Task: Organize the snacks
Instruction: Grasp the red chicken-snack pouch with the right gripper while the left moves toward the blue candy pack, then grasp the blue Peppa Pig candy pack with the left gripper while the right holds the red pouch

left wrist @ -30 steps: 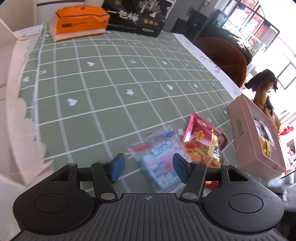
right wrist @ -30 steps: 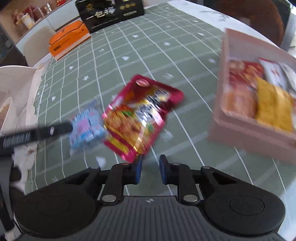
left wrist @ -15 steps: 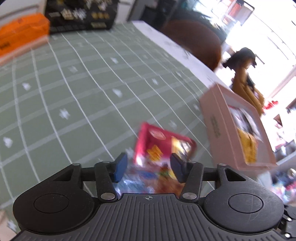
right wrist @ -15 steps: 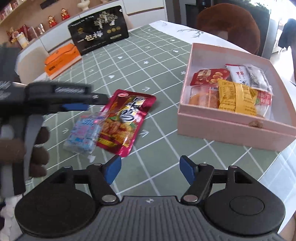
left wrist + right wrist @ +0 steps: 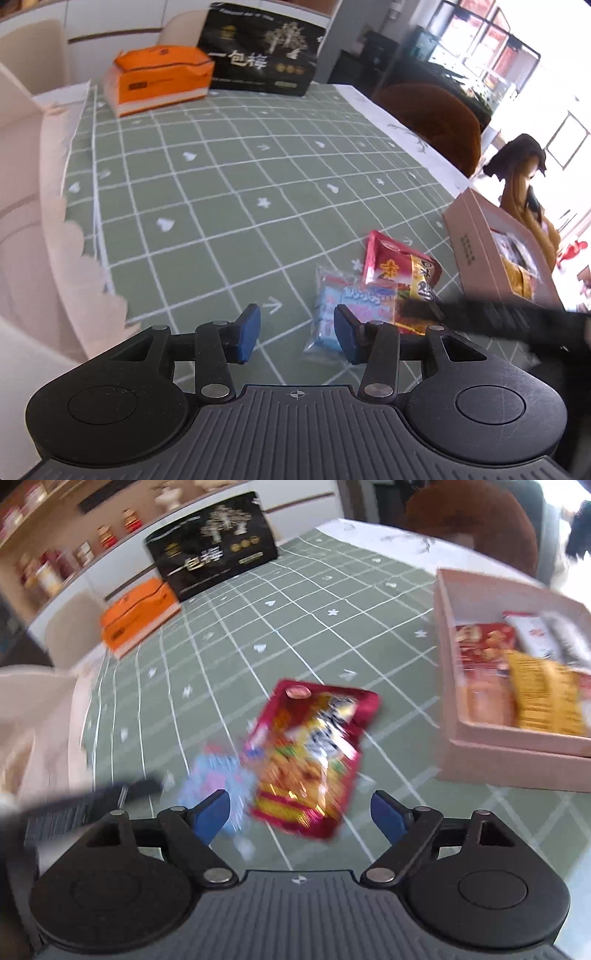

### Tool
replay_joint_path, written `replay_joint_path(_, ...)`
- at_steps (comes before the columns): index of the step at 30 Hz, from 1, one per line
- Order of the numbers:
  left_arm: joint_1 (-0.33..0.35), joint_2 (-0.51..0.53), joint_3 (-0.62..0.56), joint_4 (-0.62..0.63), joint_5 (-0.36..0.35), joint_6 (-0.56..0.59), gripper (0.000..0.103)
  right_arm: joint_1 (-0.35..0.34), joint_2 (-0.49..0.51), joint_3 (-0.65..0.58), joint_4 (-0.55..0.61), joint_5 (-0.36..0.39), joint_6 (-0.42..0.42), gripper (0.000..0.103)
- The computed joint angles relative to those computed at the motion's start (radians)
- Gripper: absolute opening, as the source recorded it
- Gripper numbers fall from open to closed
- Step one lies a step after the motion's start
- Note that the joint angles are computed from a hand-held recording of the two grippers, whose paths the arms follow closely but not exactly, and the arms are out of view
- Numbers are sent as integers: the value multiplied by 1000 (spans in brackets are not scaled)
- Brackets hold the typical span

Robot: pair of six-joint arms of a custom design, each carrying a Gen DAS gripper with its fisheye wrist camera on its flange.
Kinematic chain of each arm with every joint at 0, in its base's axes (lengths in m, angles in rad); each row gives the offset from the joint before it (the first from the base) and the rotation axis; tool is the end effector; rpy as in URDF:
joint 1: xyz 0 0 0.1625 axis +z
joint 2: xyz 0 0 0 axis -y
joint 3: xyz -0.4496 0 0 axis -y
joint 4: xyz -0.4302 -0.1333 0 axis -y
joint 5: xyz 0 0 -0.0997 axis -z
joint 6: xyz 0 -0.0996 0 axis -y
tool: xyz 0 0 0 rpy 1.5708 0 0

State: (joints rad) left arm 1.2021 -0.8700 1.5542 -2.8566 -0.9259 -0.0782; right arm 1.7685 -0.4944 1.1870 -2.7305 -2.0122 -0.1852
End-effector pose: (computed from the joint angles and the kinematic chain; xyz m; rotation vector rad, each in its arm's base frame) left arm -0.0903 -0.7697 0.2250 0.1050 2.4996 -0.9370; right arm 0.2572 -0.8219 0.0656 0.3636 -2.6158 0.6311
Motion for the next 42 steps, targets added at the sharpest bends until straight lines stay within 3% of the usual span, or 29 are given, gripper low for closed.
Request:
replay_joint_path(2,4,-6,7,10,3,-4,50,3,57,-86,39,7,49,84)
replay_joint_path(4,7,-10,12,23,10,-5,50,17,124,-177,50,-49,37,87)
replay_joint_path(6,9,-8,13,35,13,-3,50,34,201,-275,25,-125,-42,87)
replay_joint_path(9,11,-4,12,54,6,-1,50,44,312,-450,103,-220,-158,90)
replay_joint_path(11,13,-4,14,59,-3,-2,50,40,342,-486,84,-242,-221,95)
replay_joint_path(13,16,-4,16,58,-8,-3,50,30,303,-431,86,-197,-182,92)
replay_joint_path(21,9,-5,23,94,-64,18,44,16,114,-104,-24,-119,-230,83)
replay_joint_path(26,3,-22,42,149,-166,47,43,6,4,92,-131,-120,-237,81)
replay_joint_path(29,-21,-37,88,111,-180,161,43,-5,-50,192,-225,-143,-273,81)
replay_joint_path(33,-62,-56,128,150,-164,332,43,-30,-107,286,-339,-167,-318,85)
replay_joint_path(35,-82,-59,137,192,-148,414,44,-47,-134,307,-319,-177,-282,89)
replay_joint_path(38,-114,-50,157,212,-63,552,46,-70,-177,348,-334,-171,-220,89)
replay_joint_path(42,-139,-4,172,151,48,663,57,-87,-204,378,-359,-169,-187,90)
